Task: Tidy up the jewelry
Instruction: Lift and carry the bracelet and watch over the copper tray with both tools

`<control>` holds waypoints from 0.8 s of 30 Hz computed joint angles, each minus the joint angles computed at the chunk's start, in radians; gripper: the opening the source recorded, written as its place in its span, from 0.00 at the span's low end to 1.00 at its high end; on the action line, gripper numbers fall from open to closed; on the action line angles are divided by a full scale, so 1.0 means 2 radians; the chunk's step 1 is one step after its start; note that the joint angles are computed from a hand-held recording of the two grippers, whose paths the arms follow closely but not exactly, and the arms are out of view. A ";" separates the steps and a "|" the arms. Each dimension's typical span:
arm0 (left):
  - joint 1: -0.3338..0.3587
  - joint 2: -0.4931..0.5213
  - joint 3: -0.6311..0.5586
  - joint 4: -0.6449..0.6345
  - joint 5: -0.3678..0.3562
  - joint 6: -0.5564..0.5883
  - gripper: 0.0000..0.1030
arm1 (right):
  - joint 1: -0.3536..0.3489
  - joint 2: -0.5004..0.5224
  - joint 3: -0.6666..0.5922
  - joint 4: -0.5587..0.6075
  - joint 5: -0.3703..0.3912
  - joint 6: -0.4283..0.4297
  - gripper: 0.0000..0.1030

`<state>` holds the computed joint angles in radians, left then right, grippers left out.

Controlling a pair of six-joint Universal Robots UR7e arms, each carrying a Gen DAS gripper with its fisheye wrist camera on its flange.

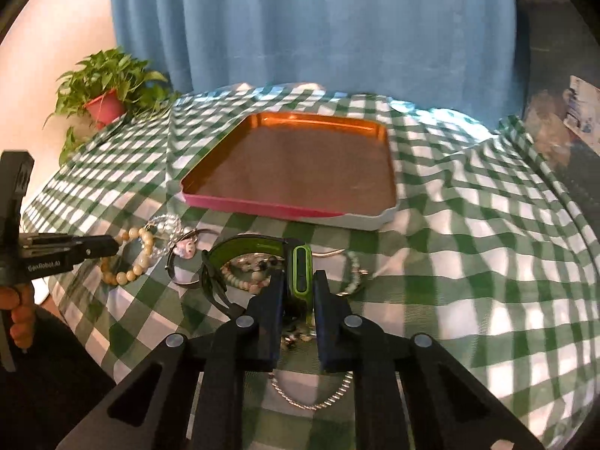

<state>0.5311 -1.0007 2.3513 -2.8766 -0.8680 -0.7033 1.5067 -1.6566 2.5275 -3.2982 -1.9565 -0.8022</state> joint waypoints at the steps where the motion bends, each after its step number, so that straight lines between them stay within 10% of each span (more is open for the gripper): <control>1: 0.001 -0.001 -0.001 0.007 0.000 -0.002 0.10 | -0.001 -0.008 -0.001 0.008 -0.001 0.004 0.13; 24: -0.012 0.023 -0.053 0.091 0.023 0.011 0.12 | -0.068 -0.012 -0.024 0.003 -0.011 0.015 0.12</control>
